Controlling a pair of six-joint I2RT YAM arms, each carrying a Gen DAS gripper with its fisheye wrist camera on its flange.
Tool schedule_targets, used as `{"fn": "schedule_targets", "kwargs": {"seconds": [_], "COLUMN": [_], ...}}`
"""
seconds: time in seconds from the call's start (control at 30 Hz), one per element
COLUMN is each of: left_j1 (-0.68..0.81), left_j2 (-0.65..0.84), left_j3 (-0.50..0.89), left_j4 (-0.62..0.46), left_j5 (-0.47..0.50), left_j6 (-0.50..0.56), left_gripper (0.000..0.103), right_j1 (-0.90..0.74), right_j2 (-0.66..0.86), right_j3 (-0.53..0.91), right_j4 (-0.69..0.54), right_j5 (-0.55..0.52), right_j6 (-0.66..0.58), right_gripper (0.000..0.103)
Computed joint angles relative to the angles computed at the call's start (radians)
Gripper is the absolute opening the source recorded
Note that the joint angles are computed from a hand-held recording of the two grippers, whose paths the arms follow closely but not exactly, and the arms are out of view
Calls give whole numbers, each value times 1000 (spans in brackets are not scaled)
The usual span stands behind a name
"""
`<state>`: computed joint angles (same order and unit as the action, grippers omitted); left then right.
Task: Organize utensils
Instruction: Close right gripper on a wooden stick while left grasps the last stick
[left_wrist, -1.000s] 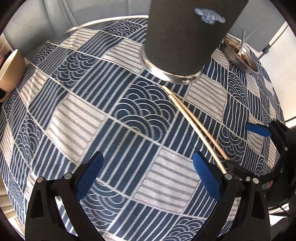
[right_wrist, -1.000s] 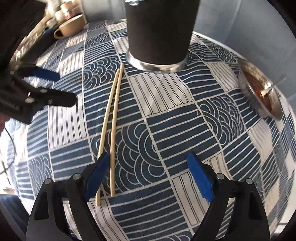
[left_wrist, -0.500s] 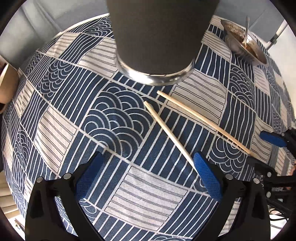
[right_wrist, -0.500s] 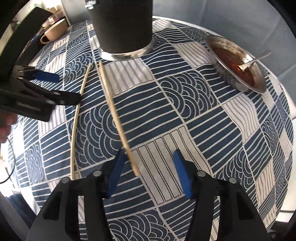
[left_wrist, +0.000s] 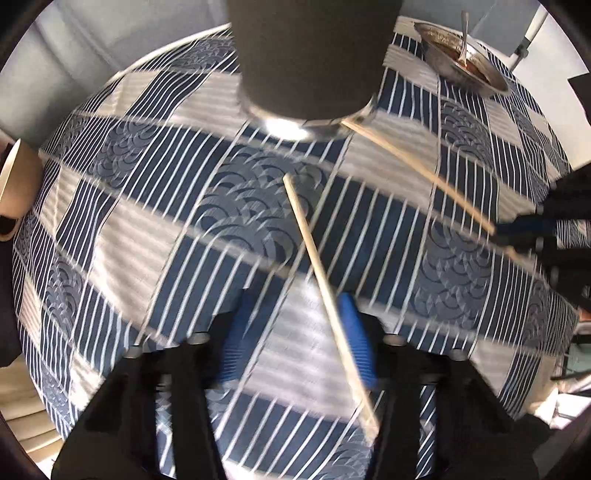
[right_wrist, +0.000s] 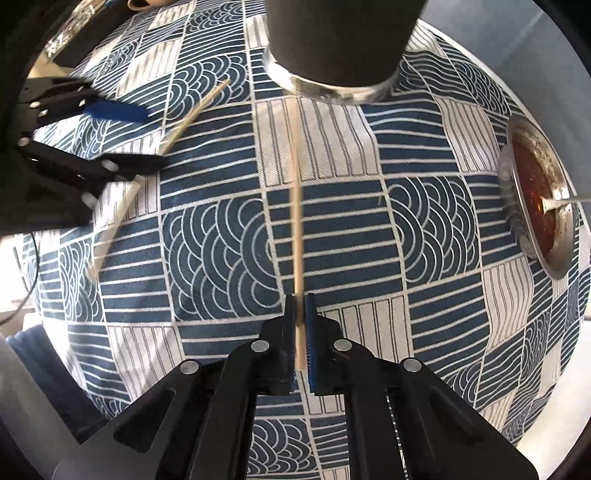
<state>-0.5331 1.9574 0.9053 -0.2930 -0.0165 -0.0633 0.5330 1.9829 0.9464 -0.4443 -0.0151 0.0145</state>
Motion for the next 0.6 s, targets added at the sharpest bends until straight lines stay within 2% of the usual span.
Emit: {"fn": "schedule_targets", "kwargs": {"seconds": [0.03, 0.1, 0.17, 0.27, 0.33, 0.5, 0.6], "left_j1": [25, 83, 141, 168, 204, 232, 242], "left_j2": [-20, -44, -54, -66, -76, -133, -158], "left_j3": [-20, -41, -49, -59, -56, -33, 19], "left_j4": [-11, -43, -85, -106, -128, -174, -211], "left_j5": [12, 58, 121, 136, 179, 155, 122], "left_j6": [18, 40, 60, 72, 59, 95, 105], "left_gripper": [20, 5, 5, 4, 4, 4, 4], "right_j1": [-5, -15, -43, -77, -77, -67, -64], "right_j2": [-7, -20, -21, -62, -120, -241, -274], "right_j3": [-11, -34, -37, -88, -141, -205, -194], "right_j4": [9, 36, 39, 74, 113, 143, 154], "right_j5": [-8, -34, -97, -179, -218, -265, -286], "right_j6": [15, 39, 61, 83, 103, 144, 176], "right_gripper": [4, 4, 4, 4, 4, 4, 4]}}
